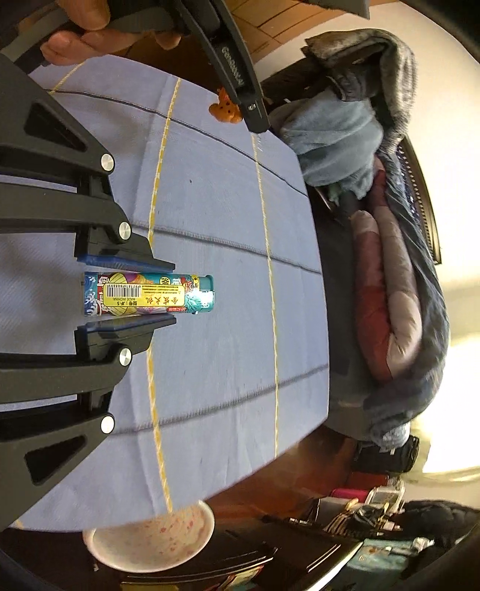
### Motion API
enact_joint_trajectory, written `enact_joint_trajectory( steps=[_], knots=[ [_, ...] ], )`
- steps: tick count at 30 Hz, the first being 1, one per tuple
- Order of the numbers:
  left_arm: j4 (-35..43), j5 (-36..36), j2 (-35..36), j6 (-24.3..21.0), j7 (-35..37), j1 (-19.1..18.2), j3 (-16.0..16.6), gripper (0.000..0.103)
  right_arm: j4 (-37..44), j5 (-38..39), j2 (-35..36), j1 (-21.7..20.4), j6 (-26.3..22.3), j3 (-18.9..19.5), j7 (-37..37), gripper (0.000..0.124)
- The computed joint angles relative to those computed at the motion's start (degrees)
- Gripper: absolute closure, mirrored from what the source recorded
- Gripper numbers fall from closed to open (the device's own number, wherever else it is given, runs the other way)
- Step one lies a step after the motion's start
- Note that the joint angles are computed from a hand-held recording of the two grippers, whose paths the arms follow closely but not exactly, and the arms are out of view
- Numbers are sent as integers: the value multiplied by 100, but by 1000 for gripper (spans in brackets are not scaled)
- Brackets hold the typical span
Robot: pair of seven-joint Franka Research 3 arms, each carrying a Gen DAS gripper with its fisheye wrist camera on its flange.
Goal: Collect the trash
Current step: 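Carry toy figure and lighter over the wastebasket and open both tools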
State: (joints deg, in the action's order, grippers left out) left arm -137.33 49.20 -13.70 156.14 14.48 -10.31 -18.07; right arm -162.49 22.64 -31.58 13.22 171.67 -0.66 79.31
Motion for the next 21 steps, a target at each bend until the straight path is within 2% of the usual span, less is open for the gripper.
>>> enact_joint_trajectory(
  steps=[7,14,21],
  knots=[
    [531,165,410,-131,-27,-299,-216,69,-313,3,-623,-399,-176,-368,-234,102],
    [1110,353,893,-330,-43,-741,-232,69,-504,18,-983,-944,-277,-669,-500,102],
    [1541,474,1241,-593,52,-1163,-154,69,-534,157,-1084,-1148,-319,-921,-847,102]
  ],
)
